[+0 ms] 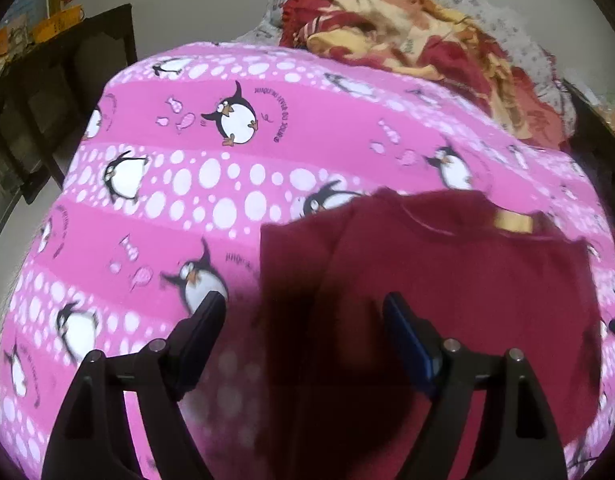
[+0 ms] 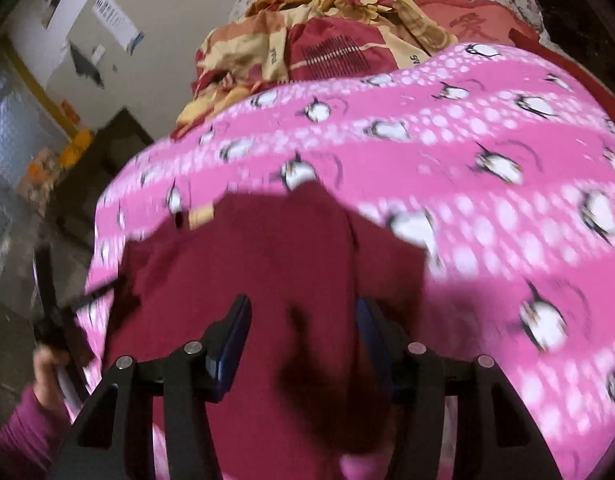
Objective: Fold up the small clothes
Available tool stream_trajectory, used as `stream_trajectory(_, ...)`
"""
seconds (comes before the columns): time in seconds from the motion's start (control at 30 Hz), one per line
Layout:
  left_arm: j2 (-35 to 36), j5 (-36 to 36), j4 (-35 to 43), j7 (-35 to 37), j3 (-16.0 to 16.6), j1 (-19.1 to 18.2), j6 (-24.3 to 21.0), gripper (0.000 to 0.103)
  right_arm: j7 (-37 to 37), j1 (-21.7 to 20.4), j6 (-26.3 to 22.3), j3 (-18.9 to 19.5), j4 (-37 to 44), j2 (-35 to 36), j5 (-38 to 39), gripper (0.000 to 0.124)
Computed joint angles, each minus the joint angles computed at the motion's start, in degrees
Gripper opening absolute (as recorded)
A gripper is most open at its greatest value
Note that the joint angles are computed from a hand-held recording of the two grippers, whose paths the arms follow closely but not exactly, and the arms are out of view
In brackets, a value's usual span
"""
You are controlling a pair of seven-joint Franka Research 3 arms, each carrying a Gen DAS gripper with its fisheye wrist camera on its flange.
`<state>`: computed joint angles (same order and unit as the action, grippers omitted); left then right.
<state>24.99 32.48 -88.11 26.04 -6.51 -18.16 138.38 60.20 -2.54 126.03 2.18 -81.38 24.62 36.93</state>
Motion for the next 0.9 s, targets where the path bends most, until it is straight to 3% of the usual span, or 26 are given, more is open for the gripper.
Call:
stream_trajectory(0.07, -2.0, 0.3, -2.5, -0.6, -0.3, -0.4, 0.4, 0.081, -2.6, 0.3, -0.6, -0.3, -6.0, -4.2, -1.6, 0.057)
stream_trajectory(0.13, -3.7, 0.9, -4.6, -0.6, -0.9, -0.8, 0.3, 0.081, -3.3, 1.8, -0.1, -1.2, -9.8, -6.4, -5.1, 0.042)
stream_trajectory(0.2, -4.7, 1.6, -6.0, -0.4, -1.4, -1.2, 0.1, 0.081, -1.4, 3.9, 2.9, -2.8, -14.1, -7.6, -10.8, 0.035)
stream_trajectory(0.33, -7.4, 2.7, -9.9, -1.2, -2.1, -1.9, -1.6, 0.081, -0.5, 4.0, 4.3, -3.1, -15.7, -9.4, -11.6, 0.034)
stream_trajectory(0.43, -10.5, 2.4, -15.0, -3.6, -2.7, -1.1, 0.2, 0.081, -1.8, 3.5, 6.0, -2.4, -16.0, -11.7, -7.9, 0.038)
stream_trajectory(0.5, -11.8, 1.4, -17.5, -4.3, -3.2, -0.4, 1.0, 0.081, -3.5, 3.3, 4.5, -1.6, -13.9, -10.9, -4.7, 0.046)
stream_trajectory(0.6, -12.3, 0.1, -19.4, -4.6, -3.8, 0.4, 1.6, 0.081, -1.8, 5.7, 5.9, -1.3, -9.2, -6.8, -7.9, 0.047)
stream_trajectory(0.77, -12.6, -1.0, -21.0, -5.2, -4.1, 1.1, 3.7, 0.081, 8.8, 8.3, 4.7, -2.2, 6.7, 6.4, -14.1, 0.047)
stream_trajectory(0.9, -12.4, -1.7, -21.2, -4.6, -4.2, 1.4, 4.2, 0.081, 15.6, 7.1, -0.6, -1.3, 18.1, 14.7, -15.5, 0.048)
